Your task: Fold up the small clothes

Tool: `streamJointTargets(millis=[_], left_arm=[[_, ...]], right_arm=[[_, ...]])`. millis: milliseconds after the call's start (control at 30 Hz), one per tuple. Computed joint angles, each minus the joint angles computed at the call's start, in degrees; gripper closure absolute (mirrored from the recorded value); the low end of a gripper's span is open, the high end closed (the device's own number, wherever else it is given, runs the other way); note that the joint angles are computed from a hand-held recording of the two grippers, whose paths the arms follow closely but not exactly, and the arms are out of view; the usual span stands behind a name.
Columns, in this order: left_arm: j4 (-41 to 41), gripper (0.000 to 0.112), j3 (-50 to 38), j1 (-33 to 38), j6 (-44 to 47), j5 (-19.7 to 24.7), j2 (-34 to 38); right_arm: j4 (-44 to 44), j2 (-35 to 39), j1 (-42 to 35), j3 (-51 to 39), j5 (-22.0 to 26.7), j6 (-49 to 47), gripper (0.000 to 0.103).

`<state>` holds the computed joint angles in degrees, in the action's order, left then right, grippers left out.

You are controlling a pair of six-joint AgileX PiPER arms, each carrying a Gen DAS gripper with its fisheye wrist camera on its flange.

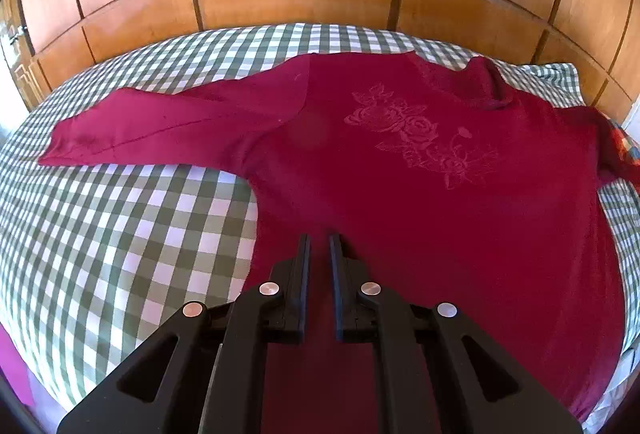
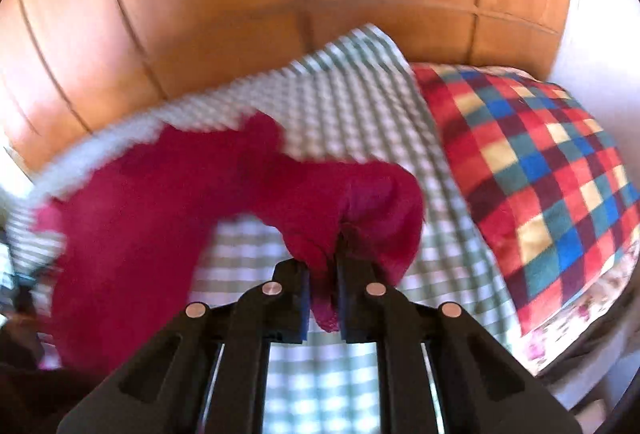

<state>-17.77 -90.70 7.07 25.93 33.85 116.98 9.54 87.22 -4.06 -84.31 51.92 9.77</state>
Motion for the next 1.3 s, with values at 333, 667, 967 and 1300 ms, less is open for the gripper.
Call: streamJointTargets(millis=[333,667,967,1300], left_arm=[[-0.4,0.105,0.2,-0.9,1.2,0.2,-0.7],[4.7,0.105,-0.4,-3.2,-2.4,-0.7,-0.9],[5.4,0.105,-2.6,-5.3,-3.5,-0.3,1.8],[3.9,0.105,0.7,-6.1,-0.9,-1.4,0.3]], right_arm=[[14.3,0.7,-14.2,-5.1,1.1,0.1,0.094],[2.1,24.5,-23.6,-19.4,3.9,16.8,0.053],[18.1,7.2,-24.0,10.3,-14.2,1.6,0.024],[26.1,16.4,-20.3,11.9,-23.4,2.9,0.053]])
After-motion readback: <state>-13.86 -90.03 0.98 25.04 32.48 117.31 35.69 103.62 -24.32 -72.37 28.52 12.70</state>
